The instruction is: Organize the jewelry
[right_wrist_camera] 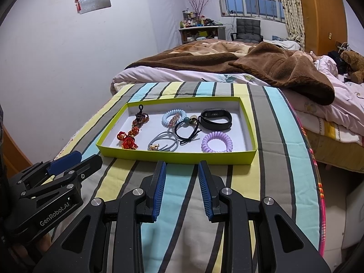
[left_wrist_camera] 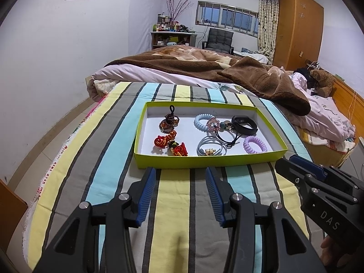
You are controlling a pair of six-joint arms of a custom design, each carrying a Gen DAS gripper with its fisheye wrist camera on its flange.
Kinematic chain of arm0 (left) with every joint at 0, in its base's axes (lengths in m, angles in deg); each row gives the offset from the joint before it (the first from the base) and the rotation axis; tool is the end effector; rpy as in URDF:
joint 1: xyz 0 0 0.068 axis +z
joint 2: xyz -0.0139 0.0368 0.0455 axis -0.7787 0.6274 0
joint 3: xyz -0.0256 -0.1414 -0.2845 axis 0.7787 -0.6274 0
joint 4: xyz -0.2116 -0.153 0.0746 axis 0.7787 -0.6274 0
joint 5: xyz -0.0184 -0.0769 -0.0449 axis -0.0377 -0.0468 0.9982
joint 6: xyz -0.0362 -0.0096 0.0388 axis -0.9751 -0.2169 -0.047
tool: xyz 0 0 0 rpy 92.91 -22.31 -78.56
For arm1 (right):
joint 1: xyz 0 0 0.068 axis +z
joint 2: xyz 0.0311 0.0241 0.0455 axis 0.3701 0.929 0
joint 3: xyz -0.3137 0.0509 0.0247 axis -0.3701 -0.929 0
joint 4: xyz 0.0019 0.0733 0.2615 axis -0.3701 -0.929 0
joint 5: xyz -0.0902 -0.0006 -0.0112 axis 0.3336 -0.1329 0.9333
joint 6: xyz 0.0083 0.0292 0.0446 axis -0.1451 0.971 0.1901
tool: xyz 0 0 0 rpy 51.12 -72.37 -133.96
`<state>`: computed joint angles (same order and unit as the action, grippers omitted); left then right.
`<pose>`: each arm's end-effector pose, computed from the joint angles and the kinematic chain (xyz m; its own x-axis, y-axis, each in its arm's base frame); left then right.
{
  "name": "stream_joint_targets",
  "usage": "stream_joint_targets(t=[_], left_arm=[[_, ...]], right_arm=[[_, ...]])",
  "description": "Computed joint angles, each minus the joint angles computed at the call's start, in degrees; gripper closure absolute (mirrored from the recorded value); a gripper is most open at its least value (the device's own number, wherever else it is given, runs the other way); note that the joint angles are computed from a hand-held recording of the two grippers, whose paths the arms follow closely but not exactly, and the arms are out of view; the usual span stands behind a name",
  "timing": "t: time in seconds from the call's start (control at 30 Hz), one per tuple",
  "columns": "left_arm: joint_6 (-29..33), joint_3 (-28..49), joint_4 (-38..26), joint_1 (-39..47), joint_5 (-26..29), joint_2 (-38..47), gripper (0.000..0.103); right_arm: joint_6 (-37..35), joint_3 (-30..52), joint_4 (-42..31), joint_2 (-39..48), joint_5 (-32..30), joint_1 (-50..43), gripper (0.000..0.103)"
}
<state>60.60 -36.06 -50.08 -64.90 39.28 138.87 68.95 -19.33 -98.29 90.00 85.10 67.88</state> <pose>0.2595 -0.0640 0.2860 -0.6633 0.0742 -0.7447 0.1909 0.9789 -0.0725 0.2678 0.2553 0.2818 -0.6766 0.0688 -0.7332 -0.0339 0.9917 0.1243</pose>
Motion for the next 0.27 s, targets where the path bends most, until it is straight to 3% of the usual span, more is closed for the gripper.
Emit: stream_joint_targets(t=[0.27], left_arm=[[-0.28, 0.11, -0.27, 0.01, 0.26, -0.03, 0.055]], right_arm=[[0.08, 0.09, -0.08, 0.09, 0.04, 0.08, 0.073]])
